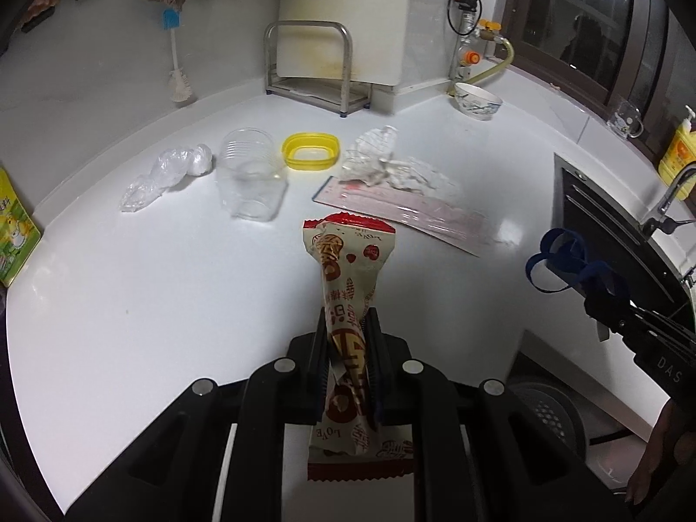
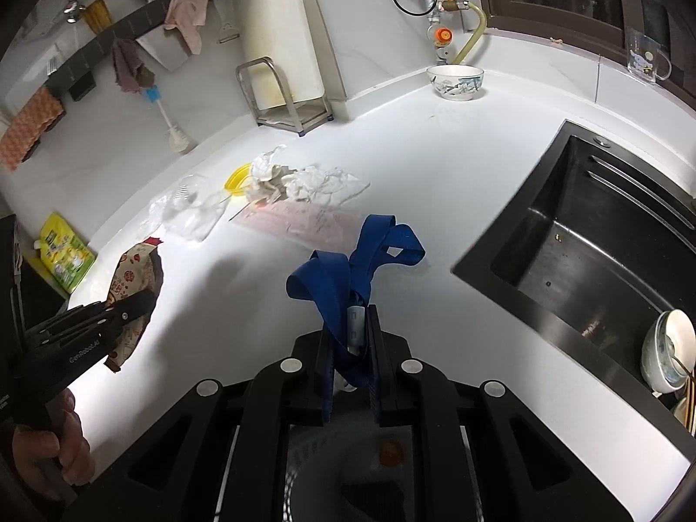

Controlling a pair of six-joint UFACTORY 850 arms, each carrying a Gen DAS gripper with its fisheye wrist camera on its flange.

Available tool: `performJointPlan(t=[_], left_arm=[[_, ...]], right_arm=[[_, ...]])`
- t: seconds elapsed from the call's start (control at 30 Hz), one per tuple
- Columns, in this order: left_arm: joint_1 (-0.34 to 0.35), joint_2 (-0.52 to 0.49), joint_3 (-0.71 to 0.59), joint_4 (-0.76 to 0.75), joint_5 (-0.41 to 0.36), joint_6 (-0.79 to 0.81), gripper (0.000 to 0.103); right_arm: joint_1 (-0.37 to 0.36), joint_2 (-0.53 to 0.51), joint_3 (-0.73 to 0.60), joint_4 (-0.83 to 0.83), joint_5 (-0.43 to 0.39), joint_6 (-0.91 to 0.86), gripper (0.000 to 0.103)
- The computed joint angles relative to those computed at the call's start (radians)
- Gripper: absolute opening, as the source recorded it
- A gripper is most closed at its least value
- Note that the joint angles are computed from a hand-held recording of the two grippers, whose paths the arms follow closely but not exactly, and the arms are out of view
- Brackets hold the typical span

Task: Collect trash
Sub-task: 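Carry the lanyard and wrapper over the bin and open both tools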

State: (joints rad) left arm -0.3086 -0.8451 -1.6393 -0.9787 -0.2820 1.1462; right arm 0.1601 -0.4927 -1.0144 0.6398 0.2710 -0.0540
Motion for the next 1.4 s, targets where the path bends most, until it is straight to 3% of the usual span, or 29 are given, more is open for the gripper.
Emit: performJointPlan(t=[0.4, 0.73, 1.27, 1.4], left_arm=[[-0.065, 0.213, 0.305, -0.216, 0.086, 0.183, 0.016], [-0.119, 0.305, 0.448, -0.284, 0.146, 0.213, 0.016], [-0.172, 0.302, 0.515, 0.206, 0.147, -0.335, 0.016], [-0.17, 0.305, 0.526, 0.206, 0.134, -0.35, 0.018]], right_arm=[[0.016, 0.168, 0.218, -0.358, 0.001, 0.293, 0.012], [0.013, 0.235, 0.338, -0.647, -0.002, 0.53, 0.012], [-0.009, 0.197, 0.387, -1.073, 0.018, 0.895, 0.012], [-0.006, 0.188, 0.385, -1.104, 0.02, 0.905, 0.013]])
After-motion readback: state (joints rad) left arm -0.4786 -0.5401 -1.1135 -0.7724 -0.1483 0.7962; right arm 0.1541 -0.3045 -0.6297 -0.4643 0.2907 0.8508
